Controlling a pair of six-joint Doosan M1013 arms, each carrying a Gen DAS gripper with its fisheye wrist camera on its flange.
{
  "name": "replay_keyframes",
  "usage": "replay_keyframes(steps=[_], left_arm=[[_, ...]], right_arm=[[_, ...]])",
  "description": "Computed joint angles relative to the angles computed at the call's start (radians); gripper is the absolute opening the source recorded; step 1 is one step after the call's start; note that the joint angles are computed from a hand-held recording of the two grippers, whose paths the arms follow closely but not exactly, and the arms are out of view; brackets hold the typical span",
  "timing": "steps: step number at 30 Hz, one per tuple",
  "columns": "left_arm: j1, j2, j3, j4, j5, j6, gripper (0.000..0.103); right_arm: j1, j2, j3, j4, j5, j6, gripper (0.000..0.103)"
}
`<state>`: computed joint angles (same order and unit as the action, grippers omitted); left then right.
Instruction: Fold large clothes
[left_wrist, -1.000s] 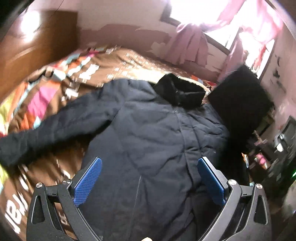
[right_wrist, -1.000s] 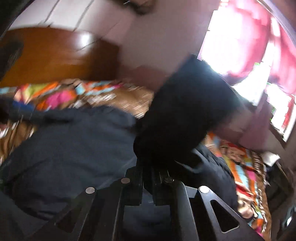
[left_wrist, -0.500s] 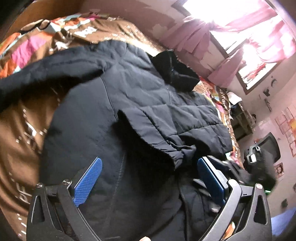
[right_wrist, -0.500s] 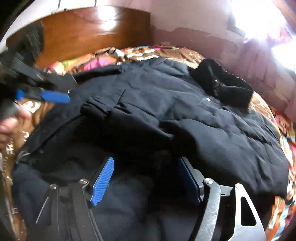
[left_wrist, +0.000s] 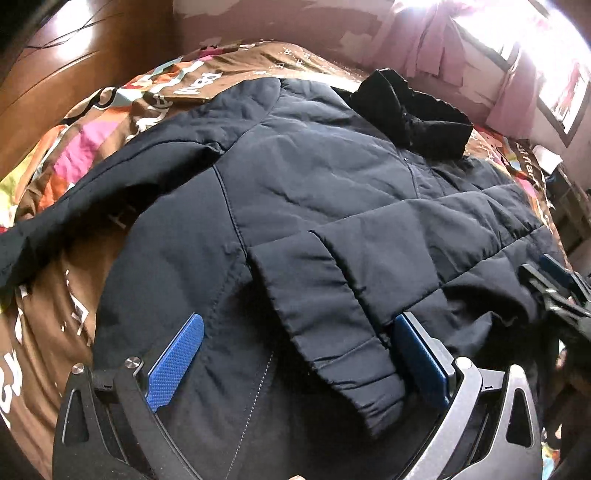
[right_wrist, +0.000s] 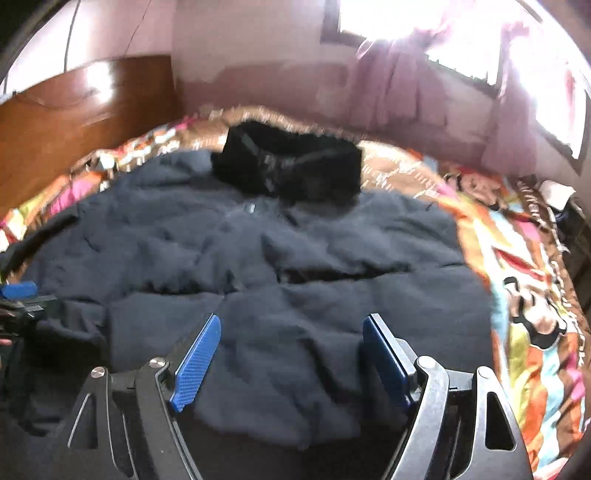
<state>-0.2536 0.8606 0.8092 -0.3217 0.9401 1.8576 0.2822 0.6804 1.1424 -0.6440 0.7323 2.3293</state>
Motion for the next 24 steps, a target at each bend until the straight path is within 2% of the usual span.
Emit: replay_keyframes(steps=[2, 7, 12, 15, 17, 20, 23, 24], left_arm=[[-0.004, 0.000, 0.003, 0.012, -0.005, 0.006, 0.100], [-0.001, -0.018, 0.042, -0.034, -0.055, 0.083, 0.101], [0.053, -0.046, 0.096, -0.271, -0.055, 0.196, 0.101], [0.087, -0.050, 0.107, -0.355, -0.070, 0.205, 0.101], [0.106, -0.045, 0.099, -0.361, -0.084, 0.168, 0.101], [0.137, -0.020, 0.052, -0.297, -0.081, 0.040, 0.101], [0.169, 0.018, -0.020, -0.188, -0.069, -0.162, 0.101], [0.175, 0.027, -0.041, -0.109, -0.079, -0.261, 0.101]], right_arm=[[0.004, 0.025, -0.019, -0.015, 0.030, -0.006, 0.078], [0.009, 0.035, 0.000, -0.067, 0.021, 0.043, 0.080], [0.010, 0.030, 0.018, -0.105, 0.005, 0.078, 0.083], [0.015, 0.025, 0.037, -0.167, -0.011, 0.145, 0.089], [0.018, 0.020, 0.047, -0.197, -0.017, 0.176, 0.091], [0.021, 0.005, 0.069, -0.235, -0.038, 0.222, 0.092], [0.027, -0.001, 0.068, -0.242, -0.032, 0.231, 0.092], [0.032, -0.001, 0.058, -0.232, -0.017, 0.220, 0.092]])
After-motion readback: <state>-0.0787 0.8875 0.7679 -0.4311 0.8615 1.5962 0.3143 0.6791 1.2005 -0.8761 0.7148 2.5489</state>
